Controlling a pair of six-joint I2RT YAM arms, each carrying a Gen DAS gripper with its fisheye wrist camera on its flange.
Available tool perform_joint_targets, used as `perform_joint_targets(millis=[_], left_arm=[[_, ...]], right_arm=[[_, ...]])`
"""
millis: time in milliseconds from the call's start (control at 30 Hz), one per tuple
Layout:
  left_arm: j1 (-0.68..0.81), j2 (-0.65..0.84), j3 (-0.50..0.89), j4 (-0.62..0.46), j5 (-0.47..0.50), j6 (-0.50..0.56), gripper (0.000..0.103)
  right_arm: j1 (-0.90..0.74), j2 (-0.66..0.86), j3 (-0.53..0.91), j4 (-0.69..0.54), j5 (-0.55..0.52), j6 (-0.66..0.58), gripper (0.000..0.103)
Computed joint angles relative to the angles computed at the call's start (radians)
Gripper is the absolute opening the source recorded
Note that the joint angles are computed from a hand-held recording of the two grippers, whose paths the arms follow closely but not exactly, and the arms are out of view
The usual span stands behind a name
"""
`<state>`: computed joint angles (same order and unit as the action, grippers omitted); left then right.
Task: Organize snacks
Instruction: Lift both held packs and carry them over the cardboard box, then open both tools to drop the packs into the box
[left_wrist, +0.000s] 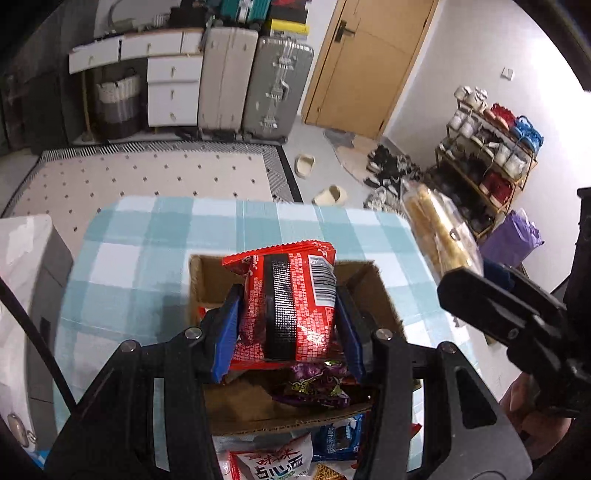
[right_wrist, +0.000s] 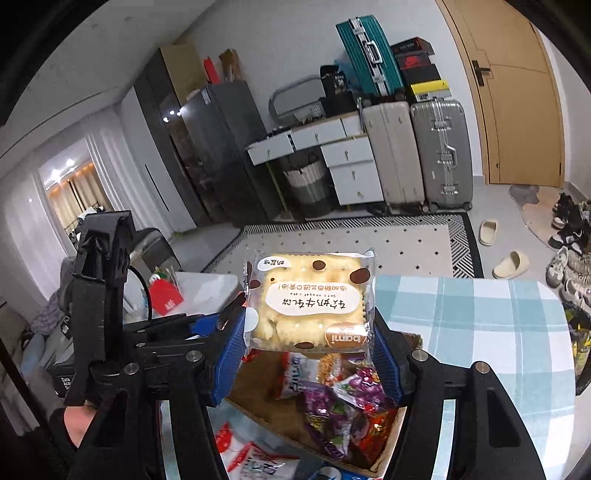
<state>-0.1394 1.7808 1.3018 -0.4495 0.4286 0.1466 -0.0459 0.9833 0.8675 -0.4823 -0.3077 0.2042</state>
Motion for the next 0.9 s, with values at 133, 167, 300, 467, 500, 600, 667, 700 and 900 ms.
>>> perform_joint_targets(millis=[133,167,300,467,500,600,667,700,900], left_arm=[[-0.010,0.082,0.016,0.021,-0.009,-0.003,0.045],[-0.015,0.097,0.019,0.027,-0.017,-0.001,0.045],[-0.033,0.137,0.022,0.055,-0.052,0.021,0.045],[-0.027,0.199,0.057,0.053,-0.033,0.003,0.045],[-0.025,0.206,0.062,0.053,-0.033,-0.001,0.045],[-0.020,0.229,0.085,0.047,-0.019,-0.009,0.045],[-0.018,0.251,0.112,0.016,-0.003,-0.006,0.045],[-0.017,0.255,0.116,0.016,-0.004,-0.010,0.045],[0.013,0.230,0.091,-0.003,0.007,0.013,0.045]], right_arm=[[-0.030,0.043,-0.062,0.064,-0.022,-0.004,0.064],[-0.040,0.056,-0.074,0.076,-0.032,-0.004,0.064],[-0.037,0.119,-0.110,0.120,-0.022,-0.018,0.064],[-0.048,0.159,-0.140,0.168,-0.018,-0.020,0.064],[-0.053,0.167,-0.145,0.178,-0.026,-0.020,0.064],[-0.052,0.179,-0.153,0.183,-0.023,-0.018,0.064],[-0.046,0.201,-0.147,0.183,0.010,-0.022,0.064],[-0.038,0.210,-0.143,0.182,0.027,-0.024,0.064],[-0.017,0.260,-0.130,0.186,0.042,-0.029,0.072]])
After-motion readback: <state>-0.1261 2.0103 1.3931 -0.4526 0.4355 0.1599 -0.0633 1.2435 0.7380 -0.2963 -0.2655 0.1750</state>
